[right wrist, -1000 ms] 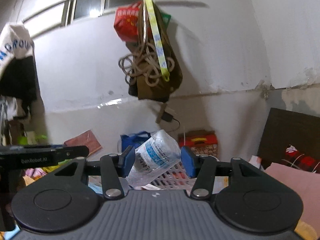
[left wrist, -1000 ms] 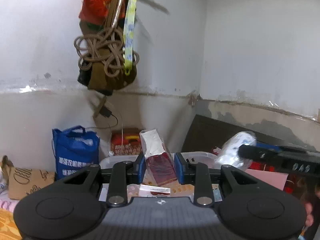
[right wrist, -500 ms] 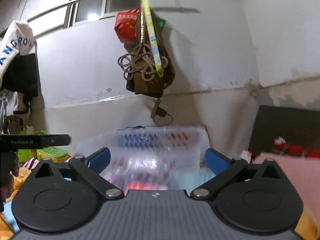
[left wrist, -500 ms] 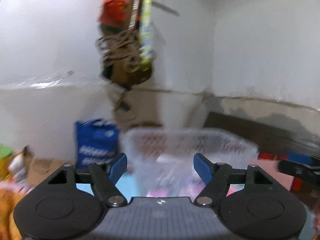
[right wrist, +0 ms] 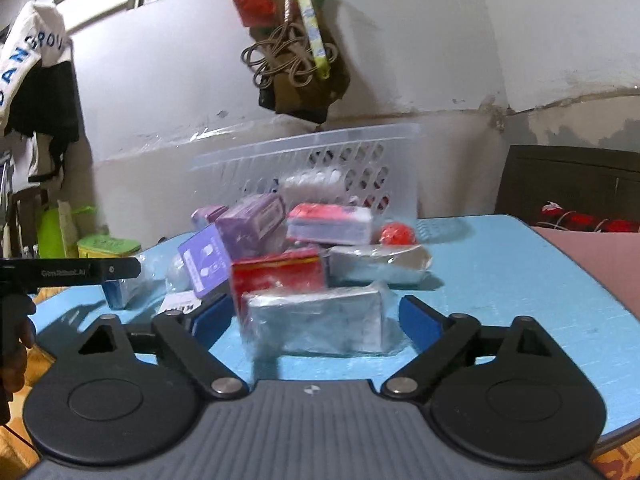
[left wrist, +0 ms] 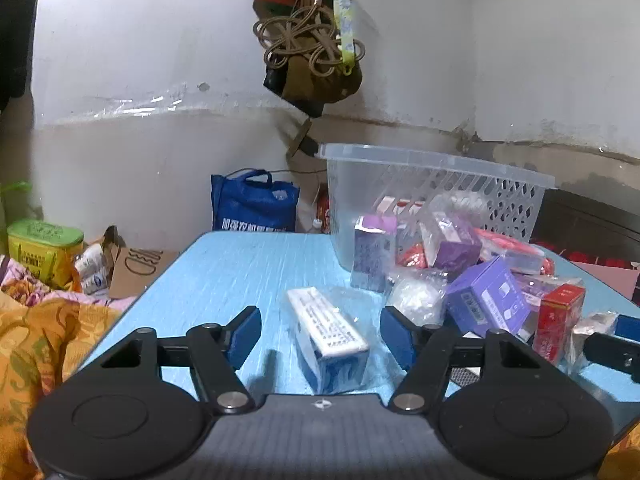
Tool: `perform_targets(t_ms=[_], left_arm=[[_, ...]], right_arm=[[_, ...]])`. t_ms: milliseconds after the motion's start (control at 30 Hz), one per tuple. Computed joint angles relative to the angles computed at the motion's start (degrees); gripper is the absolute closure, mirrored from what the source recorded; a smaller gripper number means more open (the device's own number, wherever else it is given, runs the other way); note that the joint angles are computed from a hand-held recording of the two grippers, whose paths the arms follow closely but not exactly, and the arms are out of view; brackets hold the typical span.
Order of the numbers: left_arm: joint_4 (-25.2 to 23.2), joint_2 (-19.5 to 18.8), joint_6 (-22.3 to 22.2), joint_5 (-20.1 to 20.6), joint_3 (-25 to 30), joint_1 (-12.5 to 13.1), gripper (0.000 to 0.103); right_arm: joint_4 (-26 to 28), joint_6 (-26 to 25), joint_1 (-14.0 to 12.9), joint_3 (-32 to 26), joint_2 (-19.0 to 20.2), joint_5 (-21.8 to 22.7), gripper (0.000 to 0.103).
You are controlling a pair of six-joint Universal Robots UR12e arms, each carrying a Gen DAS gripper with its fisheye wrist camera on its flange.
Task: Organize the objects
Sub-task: 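Grasp the clear-wrapped grey box with the right gripper while the left grasps the white-blue wrapped box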
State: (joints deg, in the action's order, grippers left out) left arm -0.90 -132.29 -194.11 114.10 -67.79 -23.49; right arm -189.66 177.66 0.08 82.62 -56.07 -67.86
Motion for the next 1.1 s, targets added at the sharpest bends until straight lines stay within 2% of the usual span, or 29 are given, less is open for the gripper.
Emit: perform_targets(t_ms=[67, 367, 400, 433, 467, 533, 700, 1100], left_arm=[[-0.2, -0.2, 0.3, 0.4, 0.3, 0.0, 0.034], [-2.8, -1.1, 0.4, 1.9, 1.6, -0.4, 0.034], [-3.1, -1.2, 0.1, 2.4, 1.8, -0.4, 0.037], [-3.7, -1.1, 0.1, 2.4, 1.9, -0.4, 0.052], [-4.2, -1.1, 0.0, 2.2, 2.0, -0.4, 0.059], [-3.3, -1.0, -0.1, 2.3, 1.5, -0.4, 0.061], [1.0, -0.9, 1.2, 3.4, 0.5, -0.7, 0.062], [2.6, 0.0, 0.2, 1.5, -1.0, -0.6, 0.061]], right_arm=[[1.0, -0.9, 0.1, 0.2, -0.1, -0.7, 0.019], [-1.1, 1.0, -0.2, 1.1, -0.1, -0.1, 0.019], [-1.1, 1.1, -0.2, 1.1, 0.0, -0.1, 0.019], [-1.2, 1.0, -0.2, 1.1, 0.0, 0.0, 0.02], [-1.0, 0.9, -0.3, 1.1, -0.1, 0.1, 0.022], [-1.2, 1.3, -0.3, 1.2, -0.2, -0.2, 0.024], [-3.1, 2.5, -0.8, 1.8, -0.6, -1.1, 0.025], [-3.9, 2.4, -1.4, 1.9, -0.9, -3.2, 0.025]])
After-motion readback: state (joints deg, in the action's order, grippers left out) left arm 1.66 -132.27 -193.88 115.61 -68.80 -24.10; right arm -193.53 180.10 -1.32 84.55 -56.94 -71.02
